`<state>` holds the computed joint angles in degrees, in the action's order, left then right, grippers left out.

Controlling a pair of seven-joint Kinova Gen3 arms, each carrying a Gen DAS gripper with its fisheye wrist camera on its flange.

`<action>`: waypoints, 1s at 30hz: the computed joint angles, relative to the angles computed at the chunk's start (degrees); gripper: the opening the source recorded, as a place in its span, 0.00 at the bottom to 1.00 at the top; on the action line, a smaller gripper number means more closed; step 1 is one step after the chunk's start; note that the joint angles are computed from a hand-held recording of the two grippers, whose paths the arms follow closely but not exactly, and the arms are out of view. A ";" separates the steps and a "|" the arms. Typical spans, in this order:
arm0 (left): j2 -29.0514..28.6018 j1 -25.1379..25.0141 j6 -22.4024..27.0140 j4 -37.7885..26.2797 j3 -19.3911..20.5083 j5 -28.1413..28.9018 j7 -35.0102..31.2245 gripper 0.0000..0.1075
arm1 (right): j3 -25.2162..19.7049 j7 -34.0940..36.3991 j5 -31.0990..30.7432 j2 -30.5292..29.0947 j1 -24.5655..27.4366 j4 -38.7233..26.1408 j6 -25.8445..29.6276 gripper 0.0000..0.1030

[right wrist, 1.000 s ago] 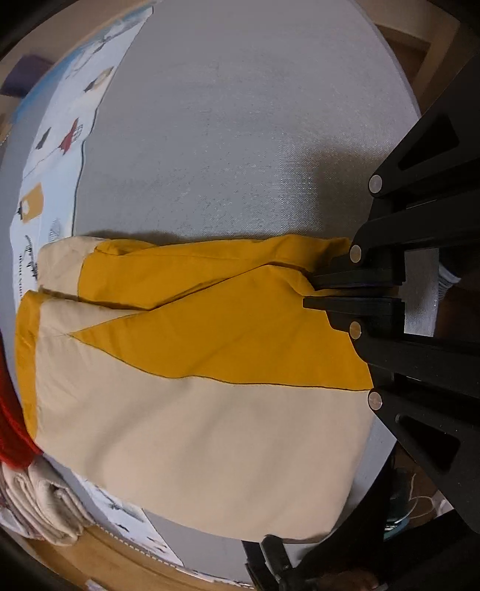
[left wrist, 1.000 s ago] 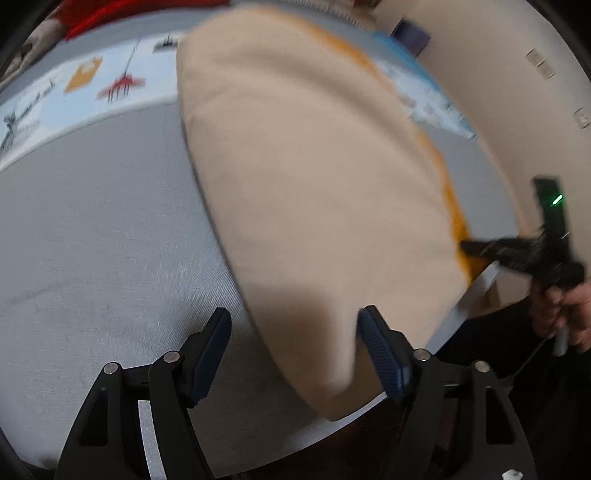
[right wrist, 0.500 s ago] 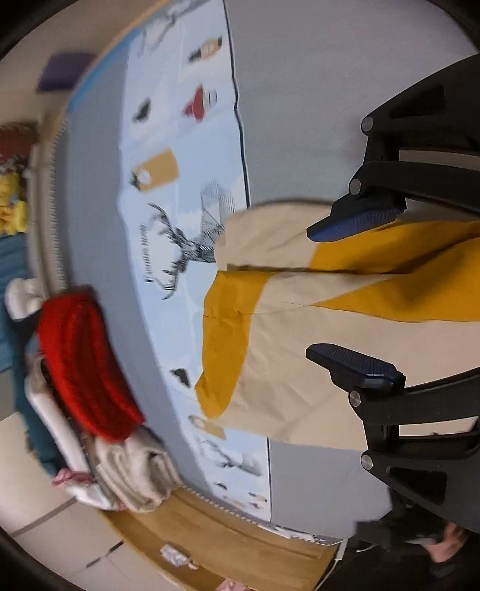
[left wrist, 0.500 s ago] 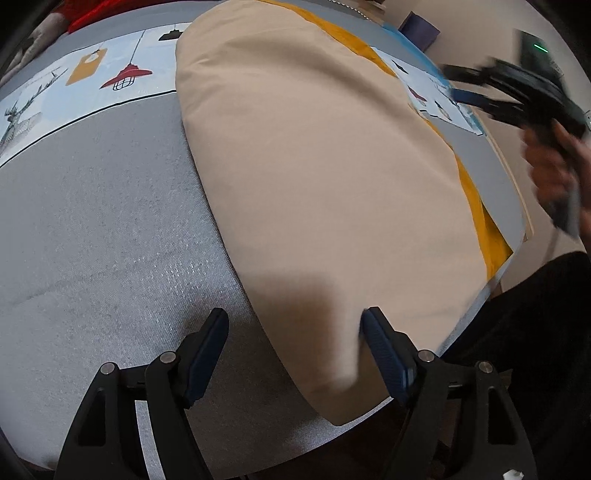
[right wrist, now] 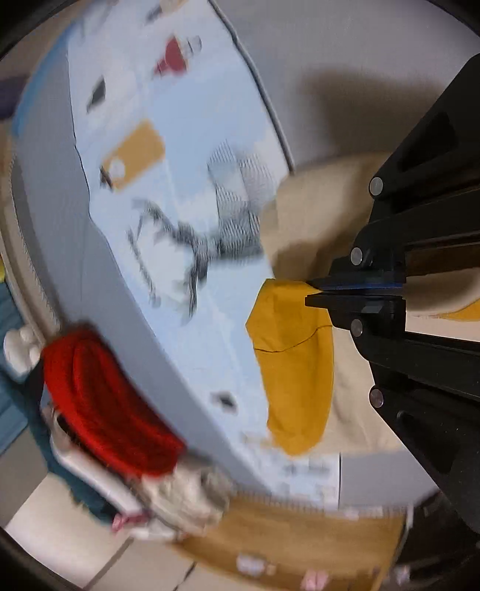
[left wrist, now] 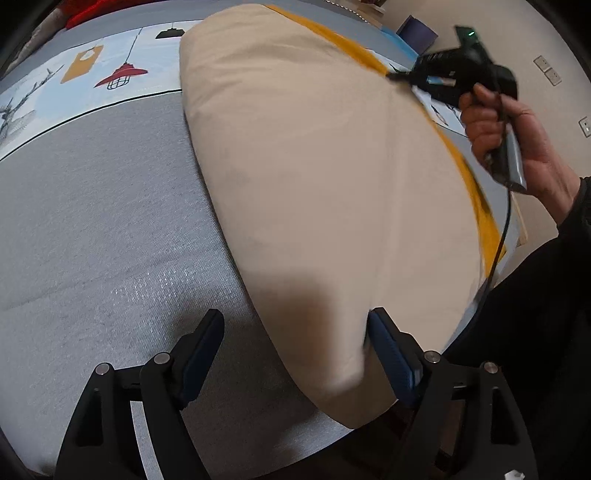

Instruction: Fold large clothes

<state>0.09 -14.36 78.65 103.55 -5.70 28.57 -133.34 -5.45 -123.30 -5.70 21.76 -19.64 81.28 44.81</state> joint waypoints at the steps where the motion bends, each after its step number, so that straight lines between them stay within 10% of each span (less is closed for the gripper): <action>1: -0.29 0.20 -0.23 0.19 0.17 -0.35 0.10 0.73 | 0.78 -2.33 1.53 0.82 -0.91 -0.52 2.00 0.01; 5: -1.94 1.43 -1.01 -0.15 0.82 -2.88 1.94 0.73 | -2.47 -6.35 9.08 1.52 -0.98 -1.41 4.64 0.03; 14: -8.32 2.66 -3.32 0.99 -0.48 -3.25 10.51 0.69 | 10.25 -12.37 29.61 -9.22 -22.88 3.86 6.37 0.15; 22: -14.71 5.71 -11.57 6.59 1.69 -9.65 17.61 0.53 | -5.64 -1.17 26.19 -16.17 -19.92 15.85 4.76 0.18; 30: -19.45 9.66 -17.82 9.82 3.46 -17.45 21.13 0.58 | -6.54 -10.33 29.81 -15.55 -22.80 20.59 16.13 0.20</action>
<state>-19.36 -4.69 60.82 113.37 -2.24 11.12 -112.21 -11.99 -133.63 24.11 6.21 -42.44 101.87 60.94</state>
